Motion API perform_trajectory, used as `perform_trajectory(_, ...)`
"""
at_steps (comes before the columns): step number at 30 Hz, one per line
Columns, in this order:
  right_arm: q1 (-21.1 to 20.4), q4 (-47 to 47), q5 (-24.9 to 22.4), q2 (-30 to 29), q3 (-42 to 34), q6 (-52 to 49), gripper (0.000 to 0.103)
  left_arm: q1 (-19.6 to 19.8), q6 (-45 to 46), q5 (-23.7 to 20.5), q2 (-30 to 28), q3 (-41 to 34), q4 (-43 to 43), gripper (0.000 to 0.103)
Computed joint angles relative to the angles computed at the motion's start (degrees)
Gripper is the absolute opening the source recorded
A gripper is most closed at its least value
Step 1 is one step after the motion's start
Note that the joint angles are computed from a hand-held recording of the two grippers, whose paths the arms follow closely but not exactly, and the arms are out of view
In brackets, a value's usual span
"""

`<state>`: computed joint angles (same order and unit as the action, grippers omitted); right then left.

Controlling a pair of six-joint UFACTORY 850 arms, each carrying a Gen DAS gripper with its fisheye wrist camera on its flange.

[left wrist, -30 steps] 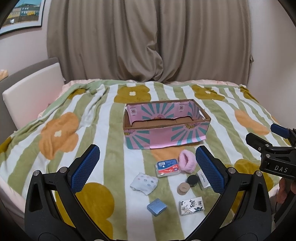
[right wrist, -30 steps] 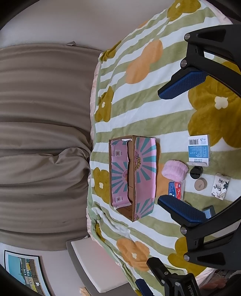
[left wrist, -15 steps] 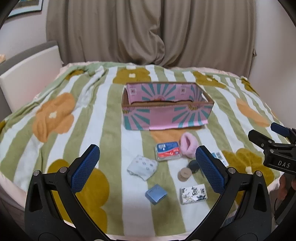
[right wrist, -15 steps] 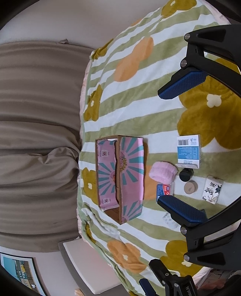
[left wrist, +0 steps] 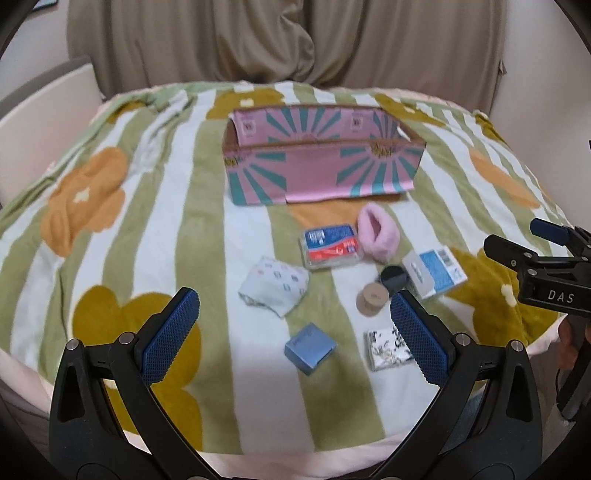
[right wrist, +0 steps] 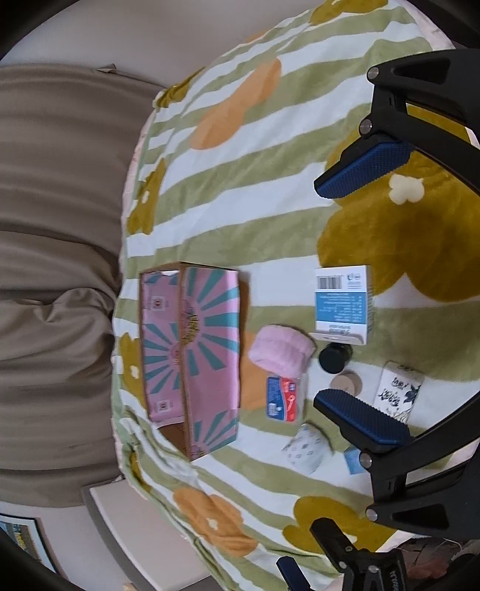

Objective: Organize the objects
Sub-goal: 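Move the left tool to the blue square box while the right tool approaches the white carton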

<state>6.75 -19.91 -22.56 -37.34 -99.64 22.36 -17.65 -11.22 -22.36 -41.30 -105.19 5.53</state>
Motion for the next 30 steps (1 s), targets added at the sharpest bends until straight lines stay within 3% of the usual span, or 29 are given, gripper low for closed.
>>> perform_trajectory(8,-0.4,5.9,-2.9,-3.0,-2.1,-5.9,0.103,0.5,4.0,-2.4,-2.3,-1.1,-3.8,0.103)
perform_trajectory(30,-0.2,8.4,-12.6,-13.0,-11.8,-10.0,0.103,1.0,13.4,-11.6,-10.2,-7.6,-8.3,0.103)
